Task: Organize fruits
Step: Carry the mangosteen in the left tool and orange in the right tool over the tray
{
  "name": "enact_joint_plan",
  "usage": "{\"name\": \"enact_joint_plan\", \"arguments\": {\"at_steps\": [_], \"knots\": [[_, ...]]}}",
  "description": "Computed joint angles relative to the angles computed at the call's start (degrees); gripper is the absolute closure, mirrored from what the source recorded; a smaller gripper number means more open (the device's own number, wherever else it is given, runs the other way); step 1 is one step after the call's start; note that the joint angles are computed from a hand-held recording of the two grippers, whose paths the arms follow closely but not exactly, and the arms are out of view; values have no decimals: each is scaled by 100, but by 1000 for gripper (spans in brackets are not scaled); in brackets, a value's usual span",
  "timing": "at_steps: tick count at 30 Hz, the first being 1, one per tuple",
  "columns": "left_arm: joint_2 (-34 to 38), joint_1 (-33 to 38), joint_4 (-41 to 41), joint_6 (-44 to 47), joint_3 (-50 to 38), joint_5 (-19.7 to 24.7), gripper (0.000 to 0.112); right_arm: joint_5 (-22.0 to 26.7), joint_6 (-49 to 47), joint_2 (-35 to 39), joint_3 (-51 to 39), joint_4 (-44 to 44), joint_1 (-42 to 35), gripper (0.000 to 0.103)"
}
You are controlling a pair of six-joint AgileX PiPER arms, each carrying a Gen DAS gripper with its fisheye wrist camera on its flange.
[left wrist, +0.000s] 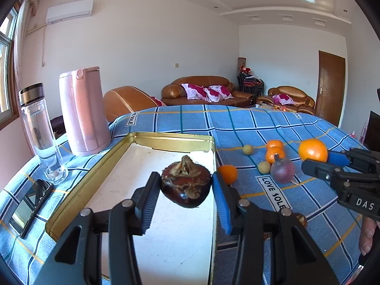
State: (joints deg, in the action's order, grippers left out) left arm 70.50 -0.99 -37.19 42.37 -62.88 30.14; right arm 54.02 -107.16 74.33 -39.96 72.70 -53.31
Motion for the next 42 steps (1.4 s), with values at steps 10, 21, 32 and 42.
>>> {"name": "enact_joint_plan", "arguments": {"at_steps": [10, 21, 32, 42], "knots": [[160, 427, -284, 246, -157, 144, 66, -220, 187, -279, 65, 70, 587, 65], [277, 809, -510, 506, -265, 262, 66, -575, 432, -539, 146, 103, 1322, 65], [424, 1018, -580, 630, -322, 264, 66, -989, 629, -642, 169, 63, 1968, 65], [519, 1128, -552, 702, -375, 247, 66, -1393, 825, -657, 156, -10, 2551, 65]]}}
